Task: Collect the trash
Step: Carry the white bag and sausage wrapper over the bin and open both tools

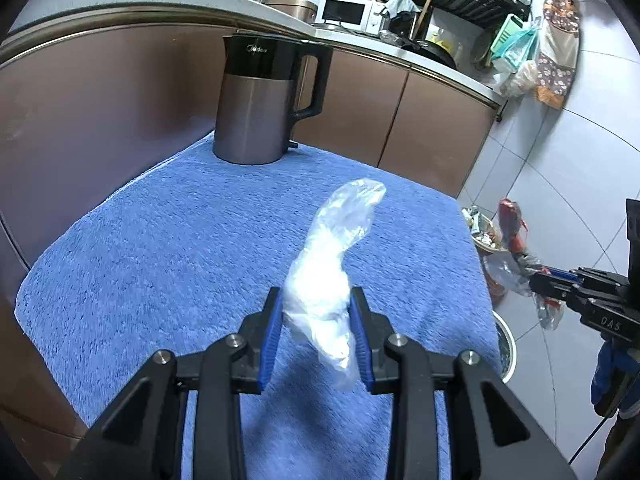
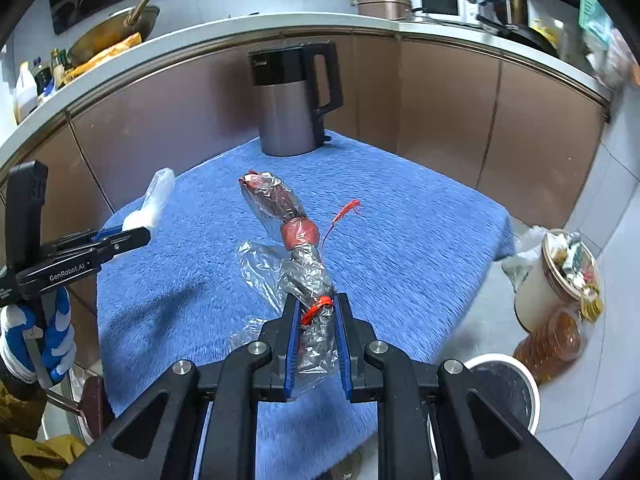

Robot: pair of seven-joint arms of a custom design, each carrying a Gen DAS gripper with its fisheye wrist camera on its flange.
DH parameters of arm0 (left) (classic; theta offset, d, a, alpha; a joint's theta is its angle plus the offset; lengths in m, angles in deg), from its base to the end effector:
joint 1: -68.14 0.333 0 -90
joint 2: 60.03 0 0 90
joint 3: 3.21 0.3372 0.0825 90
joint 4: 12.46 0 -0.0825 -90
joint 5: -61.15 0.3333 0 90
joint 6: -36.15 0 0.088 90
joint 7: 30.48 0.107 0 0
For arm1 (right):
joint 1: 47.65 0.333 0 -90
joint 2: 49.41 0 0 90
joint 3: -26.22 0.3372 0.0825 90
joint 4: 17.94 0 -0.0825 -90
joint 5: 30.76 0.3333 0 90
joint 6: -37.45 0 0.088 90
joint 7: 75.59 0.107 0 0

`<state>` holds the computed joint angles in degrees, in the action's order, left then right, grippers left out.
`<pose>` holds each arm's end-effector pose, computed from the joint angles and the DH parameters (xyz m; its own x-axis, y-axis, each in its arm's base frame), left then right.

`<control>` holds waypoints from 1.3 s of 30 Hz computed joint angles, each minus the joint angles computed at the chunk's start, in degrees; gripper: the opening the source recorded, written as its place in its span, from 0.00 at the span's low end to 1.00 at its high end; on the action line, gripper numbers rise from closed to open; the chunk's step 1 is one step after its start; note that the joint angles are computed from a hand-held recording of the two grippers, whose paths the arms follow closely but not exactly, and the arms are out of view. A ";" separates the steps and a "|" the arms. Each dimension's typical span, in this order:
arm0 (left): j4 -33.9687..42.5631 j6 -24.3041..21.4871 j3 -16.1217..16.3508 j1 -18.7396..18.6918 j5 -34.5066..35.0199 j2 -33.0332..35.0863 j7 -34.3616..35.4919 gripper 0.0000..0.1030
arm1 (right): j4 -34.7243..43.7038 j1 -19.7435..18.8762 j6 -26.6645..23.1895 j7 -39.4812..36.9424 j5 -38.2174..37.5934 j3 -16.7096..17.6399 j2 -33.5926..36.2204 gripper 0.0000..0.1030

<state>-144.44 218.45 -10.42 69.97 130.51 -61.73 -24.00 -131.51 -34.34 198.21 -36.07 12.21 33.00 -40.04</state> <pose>0.4697 -0.1314 0.4775 0.0362 -0.9773 0.2086 -0.6435 -0.1825 -0.7434 0.5656 0.1678 0.4989 0.5798 -0.8114 -0.0732 -0.6095 -0.3724 -0.6998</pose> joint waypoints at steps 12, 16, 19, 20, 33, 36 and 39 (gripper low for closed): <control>-1.61 -2.87 -3.29 -0.94 1.45 -3.89 -2.64 0.30 | -7.97 -1.13 1.58 -8.28 12.37 -2.82 -8.18 0.15; -1.38 -4.27 -4.32 -1.90 -0.15 -4.28 -1.32 0.30 | -10.25 -1.19 2.01 -10.80 16.00 -4.17 -10.19 0.15; -0.81 -5.44 -5.12 -2.71 -0.36 -4.37 -1.37 0.30 | -11.75 -1.27 2.21 -12.53 18.26 -5.13 -11.55 0.15; -0.53 -6.02 -5.40 -3.09 -0.39 -4.38 -1.48 0.30 | -12.37 -1.31 2.43 -13.15 19.05 -5.44 -12.06 0.15; 8.17 -19.36 -8.29 -12.62 3.56 -0.34 -0.35 0.30 | -16.62 -3.55 3.53 -17.82 26.81 -8.71 -13.57 0.16; 10.87 -21.03 -8.14 -15.01 2.64 1.99 2.29 0.30 | -16.32 -4.66 2.48 -18.23 27.95 -9.21 -12.69 0.15; 13.61 -21.82 -7.74 -17.13 0.63 4.64 5.74 0.30 | -15.62 -5.95 1.45 -18.56 28.99 -9.44 -11.29 0.16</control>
